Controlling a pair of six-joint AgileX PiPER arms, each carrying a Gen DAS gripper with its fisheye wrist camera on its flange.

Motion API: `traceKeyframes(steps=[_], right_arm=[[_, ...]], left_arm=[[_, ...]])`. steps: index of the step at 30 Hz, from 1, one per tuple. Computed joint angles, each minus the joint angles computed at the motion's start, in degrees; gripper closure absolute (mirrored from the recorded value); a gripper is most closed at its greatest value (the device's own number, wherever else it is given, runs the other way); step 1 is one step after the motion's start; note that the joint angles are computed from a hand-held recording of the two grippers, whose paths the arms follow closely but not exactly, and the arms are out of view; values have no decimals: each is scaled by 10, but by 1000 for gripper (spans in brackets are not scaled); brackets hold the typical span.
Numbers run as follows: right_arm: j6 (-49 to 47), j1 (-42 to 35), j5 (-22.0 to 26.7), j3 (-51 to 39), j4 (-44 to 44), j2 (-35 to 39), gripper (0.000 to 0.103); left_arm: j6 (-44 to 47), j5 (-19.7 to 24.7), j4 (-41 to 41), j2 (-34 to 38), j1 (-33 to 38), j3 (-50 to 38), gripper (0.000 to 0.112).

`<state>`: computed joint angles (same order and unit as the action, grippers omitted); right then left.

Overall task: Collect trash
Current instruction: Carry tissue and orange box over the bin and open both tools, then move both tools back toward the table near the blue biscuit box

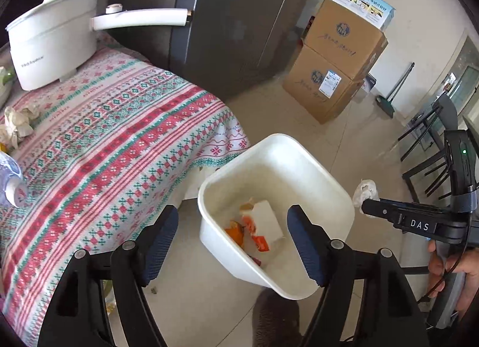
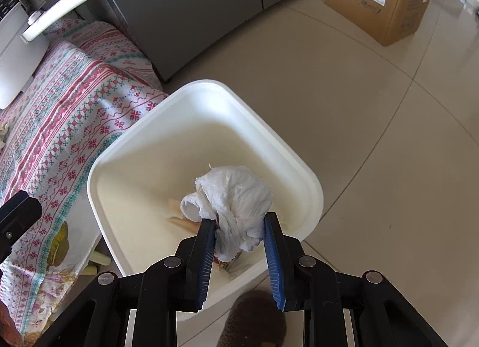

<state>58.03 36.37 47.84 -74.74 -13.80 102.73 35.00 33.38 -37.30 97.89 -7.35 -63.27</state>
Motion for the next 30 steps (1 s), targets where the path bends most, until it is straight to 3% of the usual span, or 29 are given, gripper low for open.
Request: traceKeyframes(steps=[8,12,13,15,17,30], right_arm=[[-2,17,24,-51,-4,31,74],[13,25,37,-72,-15,45,68],[18,25,39,-76,-16,47,64],[30,26,45,-84,-12,50,35],[43,28,39,-86,-15,47,28],[36,70,90,-216,-23,112,21]], left_arm=[[14,30,33,-37,70,15,25],[35,46,39,-54,113,22,24],[41,50,39,-58,124,23,24],[53,58,40,-66,148,25,23],[67,66,40,-73,172,27,22],[167,116,37,-88,345,21,20]])
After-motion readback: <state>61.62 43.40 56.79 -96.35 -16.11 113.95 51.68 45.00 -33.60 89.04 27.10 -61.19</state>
